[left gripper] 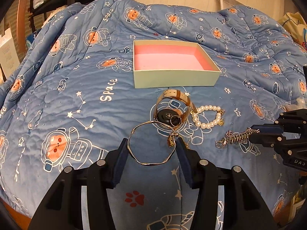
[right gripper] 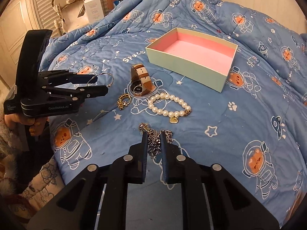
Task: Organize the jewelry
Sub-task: 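Grasp the thin silver bangle with the left tool while the right tool grasps the silver chain, then carry the bangle and chain into the pink-lined box while both tools open to release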
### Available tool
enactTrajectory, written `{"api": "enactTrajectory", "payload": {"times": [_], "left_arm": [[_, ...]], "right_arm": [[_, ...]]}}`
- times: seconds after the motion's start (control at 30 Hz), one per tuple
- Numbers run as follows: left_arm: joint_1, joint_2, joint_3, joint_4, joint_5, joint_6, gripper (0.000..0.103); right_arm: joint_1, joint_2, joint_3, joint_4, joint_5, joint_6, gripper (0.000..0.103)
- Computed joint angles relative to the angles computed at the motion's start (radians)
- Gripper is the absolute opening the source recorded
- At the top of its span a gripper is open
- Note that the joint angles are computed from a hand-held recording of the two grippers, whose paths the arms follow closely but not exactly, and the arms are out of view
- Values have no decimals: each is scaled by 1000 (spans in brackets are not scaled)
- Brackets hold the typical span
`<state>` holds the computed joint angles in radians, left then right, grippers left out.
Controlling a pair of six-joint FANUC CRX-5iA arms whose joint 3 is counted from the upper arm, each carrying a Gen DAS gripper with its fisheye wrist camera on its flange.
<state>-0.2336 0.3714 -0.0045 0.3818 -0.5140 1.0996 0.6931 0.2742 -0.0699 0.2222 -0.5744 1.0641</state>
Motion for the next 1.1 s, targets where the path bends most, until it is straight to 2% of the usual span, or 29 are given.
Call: {"api": "enactTrajectory", "payload": {"times": [0.1, 0.4, 0.67, 0.87, 0.97, 1.1], "left_arm": [[3, -9, -7, 11, 0, -7, 49], [2, -43, -23, 51, 11, -39, 49], [-10, -41, 6, 109, 15, -79, 49], [-20, -1, 84, 138, 6, -93, 49], [-27, 41, 157, 112, -6, -77, 49], [-31, 130, 307, 53, -73, -15, 49]], "right_arm": [[-3, -17, 5, -28, -10, 17, 13], [-12, -81, -19, 36, 34, -32, 13], [-48, -66, 29, 68, 68, -42, 13], [-83, -27, 101, 70, 94, -18, 13], [-100, 9, 150, 98, 104, -30, 13], [-124, 79, 247, 85, 80, -13, 13]]}}
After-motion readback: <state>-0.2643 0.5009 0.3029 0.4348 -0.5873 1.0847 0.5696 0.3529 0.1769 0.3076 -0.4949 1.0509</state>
